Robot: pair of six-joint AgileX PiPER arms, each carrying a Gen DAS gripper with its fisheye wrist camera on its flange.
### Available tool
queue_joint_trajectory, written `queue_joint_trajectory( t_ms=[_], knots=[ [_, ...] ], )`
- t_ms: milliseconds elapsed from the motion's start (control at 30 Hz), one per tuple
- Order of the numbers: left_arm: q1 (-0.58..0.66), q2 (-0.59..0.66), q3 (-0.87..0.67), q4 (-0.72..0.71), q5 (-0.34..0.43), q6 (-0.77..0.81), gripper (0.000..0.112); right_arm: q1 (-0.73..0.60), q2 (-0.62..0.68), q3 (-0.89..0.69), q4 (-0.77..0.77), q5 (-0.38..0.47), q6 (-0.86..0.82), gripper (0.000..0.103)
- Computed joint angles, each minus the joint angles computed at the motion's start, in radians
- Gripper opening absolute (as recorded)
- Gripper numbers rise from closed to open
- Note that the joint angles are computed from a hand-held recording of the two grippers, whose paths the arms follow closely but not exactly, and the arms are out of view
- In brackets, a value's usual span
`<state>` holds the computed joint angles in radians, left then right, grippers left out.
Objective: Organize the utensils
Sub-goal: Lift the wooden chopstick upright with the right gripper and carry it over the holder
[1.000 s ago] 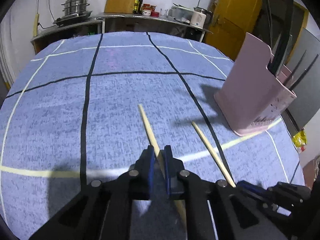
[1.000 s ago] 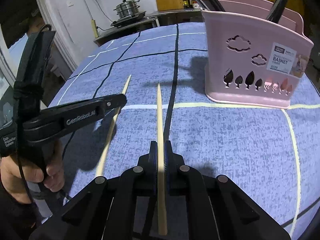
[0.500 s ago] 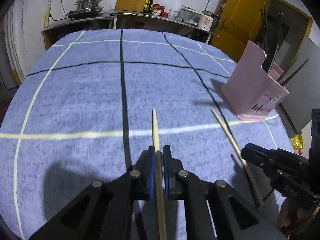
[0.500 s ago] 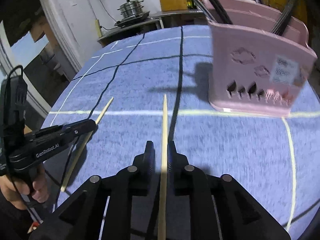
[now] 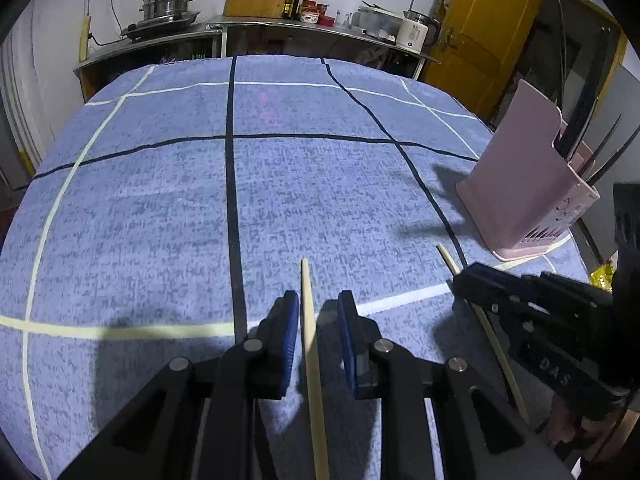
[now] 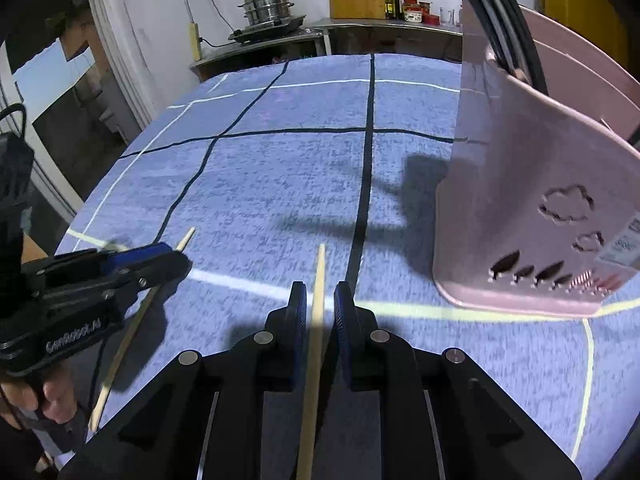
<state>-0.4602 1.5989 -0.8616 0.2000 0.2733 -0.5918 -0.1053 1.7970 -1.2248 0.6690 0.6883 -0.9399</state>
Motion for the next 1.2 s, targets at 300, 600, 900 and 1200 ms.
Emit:
queue_joint_trajectory(
  t_ms=[300, 600, 900, 1200],
  knots=[
    [-0.010, 0.043, -0.066, 0.040, 0.055, -0.019, 0.006, 0.053, 0.044, -0.071, -0.065, 0.020, 0.068, 0.006],
    [0.005, -0.019, -0.066, -0.052, 0.066, 0.072, 0.006, 0.031, -0.024, -0.051, -0.010, 0.057, 0.017, 0.006],
    [-0.042, -0.194, -0.085, 0.014, 0.145, 0.036, 0.006, -0.043, -0.162, -0.057, 0.077, 0.162, -0.045, 0.006],
    [-0.116, -0.327, -0.117, 0.099, 0.234, -0.038, 0.006, -0.158, -0.280, -0.061, 0.161, 0.265, -0.093, 0.006]
  ],
)
